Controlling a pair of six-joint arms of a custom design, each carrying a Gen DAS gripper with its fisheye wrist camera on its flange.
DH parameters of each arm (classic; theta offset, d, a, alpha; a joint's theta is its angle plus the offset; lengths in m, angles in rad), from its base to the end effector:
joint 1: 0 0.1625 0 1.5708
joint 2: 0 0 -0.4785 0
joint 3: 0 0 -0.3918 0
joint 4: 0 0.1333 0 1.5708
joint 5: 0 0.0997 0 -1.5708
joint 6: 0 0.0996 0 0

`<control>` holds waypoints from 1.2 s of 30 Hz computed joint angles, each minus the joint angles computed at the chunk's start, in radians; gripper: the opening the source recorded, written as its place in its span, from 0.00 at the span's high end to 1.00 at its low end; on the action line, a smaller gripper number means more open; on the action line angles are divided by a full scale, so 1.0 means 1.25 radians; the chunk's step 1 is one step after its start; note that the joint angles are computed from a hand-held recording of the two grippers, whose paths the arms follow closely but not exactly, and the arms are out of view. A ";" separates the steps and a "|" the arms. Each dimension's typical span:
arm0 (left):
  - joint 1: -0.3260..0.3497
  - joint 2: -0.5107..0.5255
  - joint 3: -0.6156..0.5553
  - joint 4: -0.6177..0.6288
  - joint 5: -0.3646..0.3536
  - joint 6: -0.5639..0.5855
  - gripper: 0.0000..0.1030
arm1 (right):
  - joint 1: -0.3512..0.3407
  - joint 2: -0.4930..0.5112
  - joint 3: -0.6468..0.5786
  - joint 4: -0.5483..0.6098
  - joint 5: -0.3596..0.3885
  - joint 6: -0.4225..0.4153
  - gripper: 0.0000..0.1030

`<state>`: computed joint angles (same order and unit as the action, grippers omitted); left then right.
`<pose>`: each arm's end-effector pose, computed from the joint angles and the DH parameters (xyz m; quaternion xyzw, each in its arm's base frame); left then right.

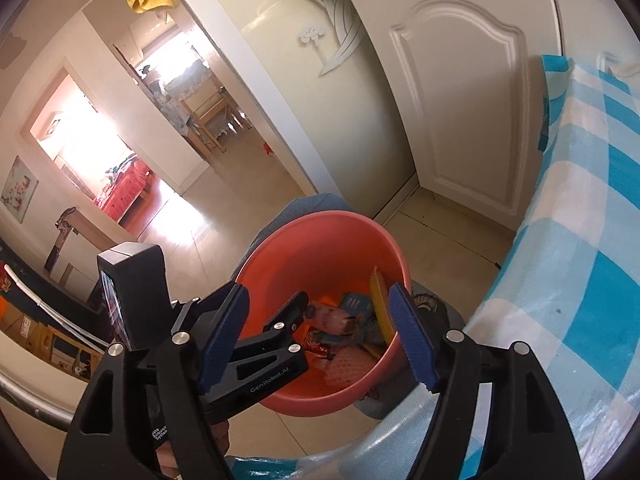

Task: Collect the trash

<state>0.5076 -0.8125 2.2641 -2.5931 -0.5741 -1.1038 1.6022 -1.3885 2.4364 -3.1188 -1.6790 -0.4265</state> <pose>-0.2824 -0.4053 0.0302 0.0844 0.8601 -0.3250 0.3840 0.1356 -0.4133 0.2545 0.2065 -0.9453 0.2320 0.0999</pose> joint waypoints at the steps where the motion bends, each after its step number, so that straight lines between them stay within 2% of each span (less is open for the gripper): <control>1: -0.006 -0.002 -0.007 0.023 0.004 -0.007 0.11 | -0.003 -0.010 0.007 -0.012 -0.002 0.001 0.28; 5: -0.039 -0.010 -0.028 0.093 0.017 -0.024 0.09 | -0.025 -0.074 0.037 -0.049 0.002 0.004 0.22; 8: -0.071 -0.014 -0.039 0.114 0.027 -0.023 0.07 | -0.027 -0.134 0.059 -0.083 -0.023 0.003 0.20; 17: -0.193 0.000 -0.069 0.015 0.060 0.069 0.04 | -0.005 -0.314 0.119 -0.209 -0.159 -0.044 0.14; 24: -0.272 0.043 -0.115 -0.111 0.066 0.191 0.04 | -0.004 -0.490 0.133 -0.214 -0.191 -0.086 0.12; 28: -0.314 0.066 -0.149 -0.162 0.070 0.240 0.04 | 0.052 -0.557 0.135 -0.252 -0.261 -0.118 0.11; 33: -0.367 0.094 -0.187 -0.188 0.114 0.287 0.04 | 0.138 -0.628 0.131 -0.275 -0.342 -0.142 0.10; 36: -0.391 0.102 -0.206 -0.204 0.131 0.304 0.04 | 0.217 -0.641 0.121 -0.302 -0.417 -0.156 0.10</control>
